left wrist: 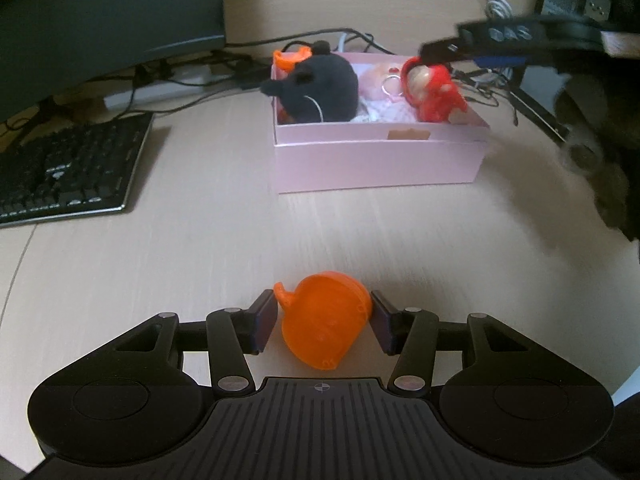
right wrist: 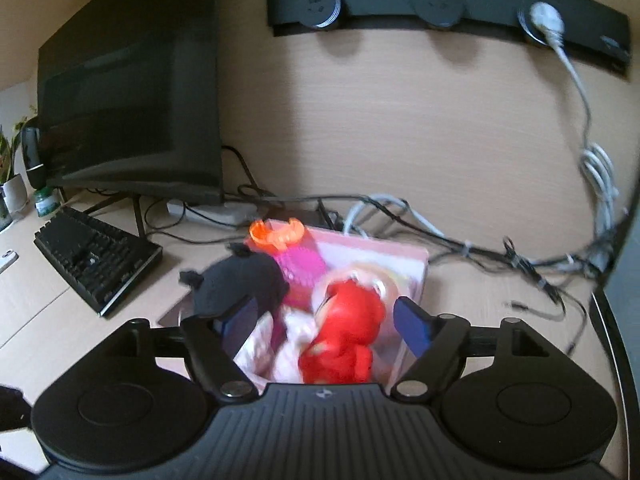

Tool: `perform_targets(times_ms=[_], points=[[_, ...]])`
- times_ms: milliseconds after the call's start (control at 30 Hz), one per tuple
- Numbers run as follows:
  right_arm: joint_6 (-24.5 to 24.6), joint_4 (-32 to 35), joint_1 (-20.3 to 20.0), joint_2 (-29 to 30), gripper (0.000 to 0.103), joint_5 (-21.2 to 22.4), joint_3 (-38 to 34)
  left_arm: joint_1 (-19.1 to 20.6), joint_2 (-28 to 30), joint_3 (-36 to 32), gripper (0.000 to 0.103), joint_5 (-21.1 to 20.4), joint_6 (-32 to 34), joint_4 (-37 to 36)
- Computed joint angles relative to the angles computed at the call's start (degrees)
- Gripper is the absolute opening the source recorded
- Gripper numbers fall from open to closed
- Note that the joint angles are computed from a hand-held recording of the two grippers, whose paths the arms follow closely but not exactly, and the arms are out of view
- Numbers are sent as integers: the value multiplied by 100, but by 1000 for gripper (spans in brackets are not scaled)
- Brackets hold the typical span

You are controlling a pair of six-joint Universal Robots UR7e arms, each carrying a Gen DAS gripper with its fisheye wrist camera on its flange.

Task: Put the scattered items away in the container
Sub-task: 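Lower the red doll into the pink box and open the right gripper, then carry the orange pumpkin over the pink box and open the left gripper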

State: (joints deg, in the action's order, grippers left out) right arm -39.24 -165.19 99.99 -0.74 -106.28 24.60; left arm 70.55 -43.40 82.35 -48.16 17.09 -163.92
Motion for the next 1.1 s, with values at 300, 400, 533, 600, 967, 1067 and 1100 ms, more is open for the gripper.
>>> perform_targets(times_ms=[300,400,533,600,967,1067,1100], points=[[618,-1416,-76,-1572,84,-649,3229,-37,357,-517,55,-494,572,278],[636,-1468,-85,-1877,85,-882,3918,-86,477,-699,55,-607,742,454],[732,-1539,-105,-2048,86,-1110,4395,-148,556,-834,55,-697,779,835],[747,-1657,-101,-2075,87,-1241,4501,-168,576,-851,55,-744,822,929],[826,-1835,-99,-2178,94,-1519,4824,-207,610,-800,55,-623,728,880],[641,-1941,-81,-2139,97,-1539,4812,-223,608,-799,55,-676,831,622],[577,-1981,-74,-2128,97,-1542,4808,-228,623,-839,55,-706,889,509]])
